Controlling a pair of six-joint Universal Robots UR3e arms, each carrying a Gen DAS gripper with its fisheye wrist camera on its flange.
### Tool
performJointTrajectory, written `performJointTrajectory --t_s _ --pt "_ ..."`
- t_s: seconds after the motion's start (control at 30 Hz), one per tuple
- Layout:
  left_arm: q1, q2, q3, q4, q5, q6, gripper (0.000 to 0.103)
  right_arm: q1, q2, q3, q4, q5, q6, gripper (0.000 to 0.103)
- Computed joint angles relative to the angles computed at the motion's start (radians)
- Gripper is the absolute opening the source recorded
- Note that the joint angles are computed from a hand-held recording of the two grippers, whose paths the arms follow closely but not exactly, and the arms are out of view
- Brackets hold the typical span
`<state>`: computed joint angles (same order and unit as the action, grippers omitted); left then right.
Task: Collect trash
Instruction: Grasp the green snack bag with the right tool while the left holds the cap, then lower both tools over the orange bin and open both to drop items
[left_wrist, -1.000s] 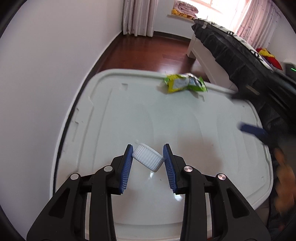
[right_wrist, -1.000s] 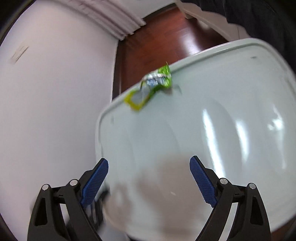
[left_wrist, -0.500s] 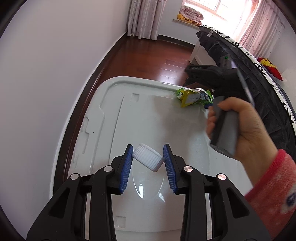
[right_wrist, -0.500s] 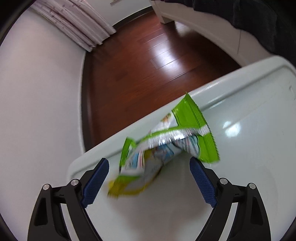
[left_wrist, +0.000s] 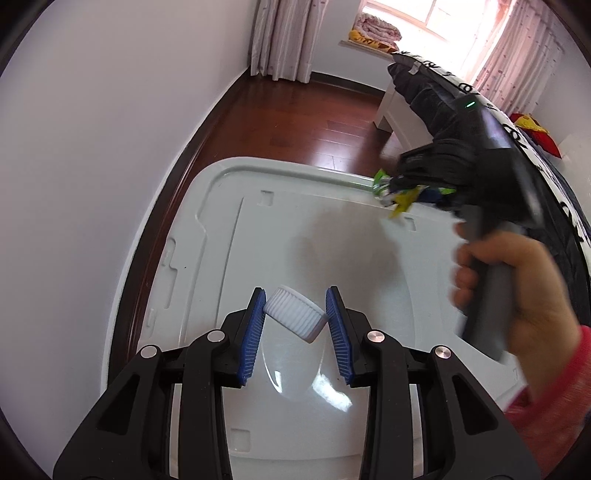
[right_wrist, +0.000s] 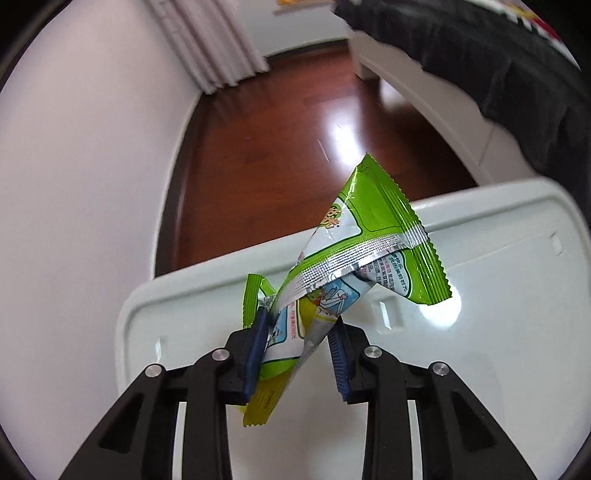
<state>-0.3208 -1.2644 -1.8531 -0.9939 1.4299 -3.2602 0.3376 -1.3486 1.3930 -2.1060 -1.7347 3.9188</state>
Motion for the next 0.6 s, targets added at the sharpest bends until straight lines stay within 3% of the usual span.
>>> performJointTrajectory --t_s 0.17,0.3,0.47,0.6 --pt "-0.068 0.030 0.010 -0.015 0.036 -0.014 0.034 0.107 -0.229 0.031 0.141 -0.084 -0.063 0.032" --pt "-0.177 0.032 0.032 -0.022 0.096 -0.043 0.034 0.270 -0.397 0.011 0.332 -0.188 -0.030 0.032" --pt "-0.344 0.000 0.104 -0.059 0.197 -0.109 0.034 0.524 -0.465 -0.107 0.593 -0.307 0.138 0.032" --pt "-0.480 -0.001 0.169 -0.127 0.264 -0.171 0.034 0.791 -0.437 -0.244 0.823 -0.420 0.358 0.032"
